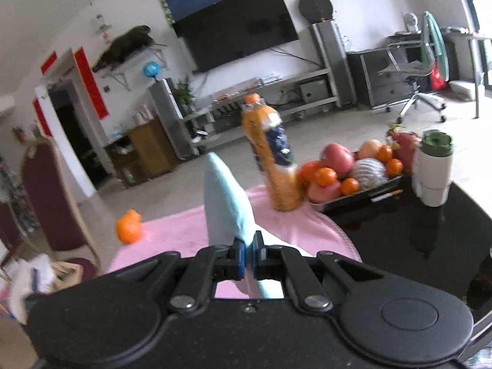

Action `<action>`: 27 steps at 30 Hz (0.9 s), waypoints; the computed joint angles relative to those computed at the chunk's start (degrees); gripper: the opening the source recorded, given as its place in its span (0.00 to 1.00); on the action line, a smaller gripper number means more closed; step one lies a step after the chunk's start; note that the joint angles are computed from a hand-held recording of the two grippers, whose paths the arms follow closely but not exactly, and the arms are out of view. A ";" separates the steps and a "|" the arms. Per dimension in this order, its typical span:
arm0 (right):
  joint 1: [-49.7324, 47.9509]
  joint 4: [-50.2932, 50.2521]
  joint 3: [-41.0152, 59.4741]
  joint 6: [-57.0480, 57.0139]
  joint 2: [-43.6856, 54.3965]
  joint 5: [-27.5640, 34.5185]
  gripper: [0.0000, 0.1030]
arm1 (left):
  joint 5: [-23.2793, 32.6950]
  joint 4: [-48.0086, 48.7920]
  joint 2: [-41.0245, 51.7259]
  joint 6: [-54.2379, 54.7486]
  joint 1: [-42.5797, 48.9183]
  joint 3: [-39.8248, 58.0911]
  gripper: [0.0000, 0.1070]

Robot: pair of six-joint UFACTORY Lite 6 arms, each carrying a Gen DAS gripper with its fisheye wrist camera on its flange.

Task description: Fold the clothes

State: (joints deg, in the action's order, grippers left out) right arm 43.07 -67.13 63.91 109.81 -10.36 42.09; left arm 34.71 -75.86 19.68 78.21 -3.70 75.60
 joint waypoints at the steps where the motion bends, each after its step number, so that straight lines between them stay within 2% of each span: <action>1: 0.05 0.67 1.00 -0.44 -0.10 -0.94 0.04 | 0.77 -0.54 0.56 0.02 0.84 0.76 0.20; 6: -0.49 4.31 5.43 -2.88 0.58 -6.31 0.04 | 1.27 1.43 2.30 -3.50 4.59 4.88 0.20; 8: -2.99 6.60 4.63 -2.06 0.16 -10.61 0.04 | 0.79 1.98 2.96 -4.07 4.45 6.07 0.21; 12: -13.15 11.14 -2.40 0.23 -1.34 -22.15 0.04 | -2.01 5.62 5.77 -7.57 2.54 9.28 0.22; 14: -23.14 15.67 -8.92 -1.68 -0.72 -31.37 0.04 | -3.44 8.62 7.91 -9.99 1.34 10.96 0.22; 16: -33.04 13.49 -13.35 1.63 3.51 -40.09 0.04 | -4.90 12.11 9.54 -12.57 0.01 11.81 0.23; 18: -44.85 6.02 -14.80 7.71 12.35 -50.57 0.05 | -6.04 16.29 11.77 -16.03 -1.57 13.23 0.23; 19: -49.86 5.63 -14.57 7.15 17.49 -55.27 0.05 | -6.42 18.77 12.93 -18.16 -2.43 14.11 0.24; 21: -57.23 4.11 -12.52 6.64 27.87 -60.11 0.05 | -5.86 22.89 15.67 -21.85 -4.08 16.82 0.28; 22: -59.35 5.26 -12.33 4.87 31.05 -61.19 0.07 | -5.07 24.34 17.65 -23.26 -4.97 19.17 0.30; 24: -62.97 12.56 -15.58 -3.79 33.10 -69.62 0.05 | -2.58 27.69 22.46 -26.70 -6.72 25.58 0.38; 27: -64.17 16.83 -19.37 -11.24 32.73 -74.84 0.12 | 3.68 32.09 34.57 -35.07 -9.83 43.57 0.45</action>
